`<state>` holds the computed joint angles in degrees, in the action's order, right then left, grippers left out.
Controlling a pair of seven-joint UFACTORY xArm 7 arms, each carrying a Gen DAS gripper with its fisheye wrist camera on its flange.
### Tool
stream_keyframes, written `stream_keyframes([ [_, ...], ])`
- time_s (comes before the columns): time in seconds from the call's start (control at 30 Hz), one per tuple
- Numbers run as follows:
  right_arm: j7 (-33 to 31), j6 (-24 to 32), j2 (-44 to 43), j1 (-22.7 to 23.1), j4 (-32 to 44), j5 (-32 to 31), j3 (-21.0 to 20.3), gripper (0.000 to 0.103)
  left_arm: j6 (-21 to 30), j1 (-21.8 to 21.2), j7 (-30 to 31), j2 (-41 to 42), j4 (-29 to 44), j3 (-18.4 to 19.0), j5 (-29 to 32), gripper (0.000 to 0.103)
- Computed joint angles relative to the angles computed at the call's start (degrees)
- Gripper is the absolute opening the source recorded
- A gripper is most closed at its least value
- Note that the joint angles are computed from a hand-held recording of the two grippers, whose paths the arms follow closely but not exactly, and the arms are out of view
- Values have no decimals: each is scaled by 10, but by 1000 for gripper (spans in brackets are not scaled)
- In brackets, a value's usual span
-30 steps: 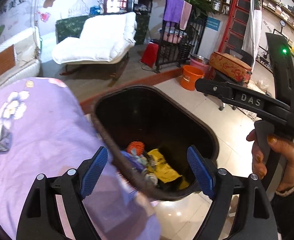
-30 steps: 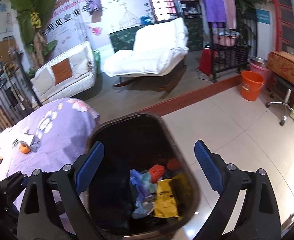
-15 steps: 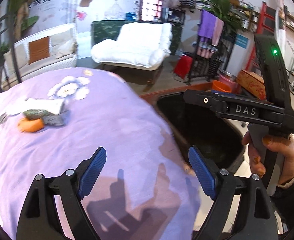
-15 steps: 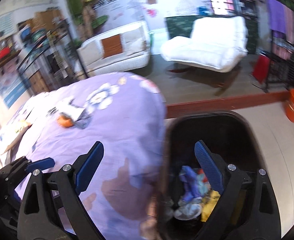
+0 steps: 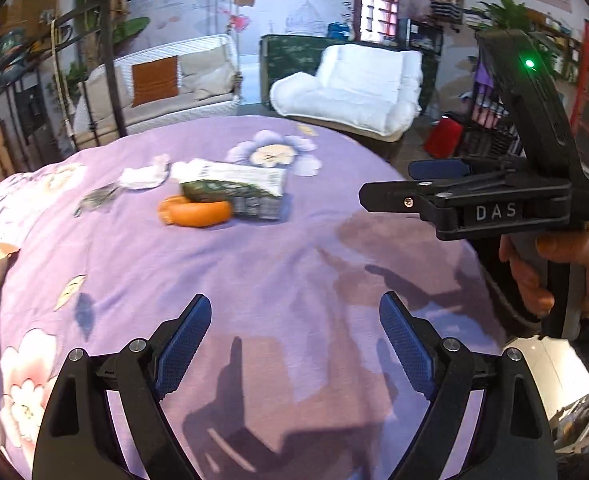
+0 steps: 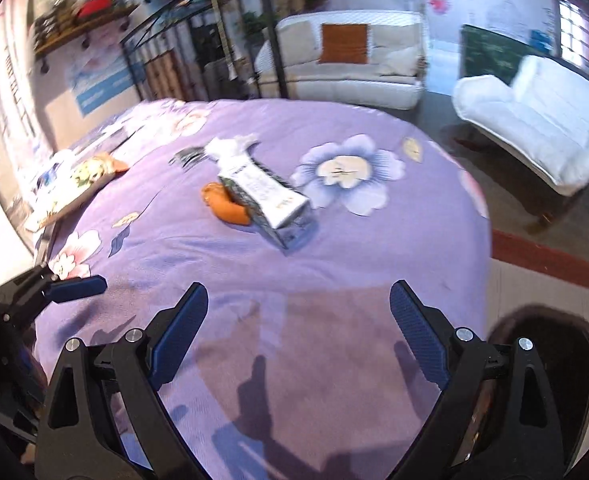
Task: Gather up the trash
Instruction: 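Move both tools back over the table toward the milk carton, then grasp the green-and-white milk carton with the right tool while the left tool grasps the orange item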
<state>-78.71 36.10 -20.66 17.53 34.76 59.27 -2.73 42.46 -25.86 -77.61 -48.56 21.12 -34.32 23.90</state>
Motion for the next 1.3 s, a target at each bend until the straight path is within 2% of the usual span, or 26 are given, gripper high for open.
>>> stream_keyframes([
  [0.2,-8,-60,81,37,62,-24,55,91,58,-37,26,-80,-45,38,-29,86],
  [0.33,23,-87,157,44,123,-82,89,87,73,-39,51,-110,-61,54,-40,86],
  [0.6,117,-128,270,34,199,-258,138,69,63,-24,97,-129,-80,74,-54,86],
  [0.67,129,-131,284,29,206,-284,146,55,51,-19,109,-129,-84,81,-57,86],
  [0.77,87,-125,282,6,202,-244,165,51,41,-6,127,-125,-84,88,-59,86],
  [0.87,54,-114,261,-6,189,-195,167,50,25,7,148,-122,-86,99,-58,86],
  [1.07,11,-64,212,-15,175,-93,132,49,-37,63,210,-85,-83,125,-41,86],
  [1.3,-12,-21,163,-18,148,-18,90,48,-127,146,303,-11,-72,169,-25,86],
])
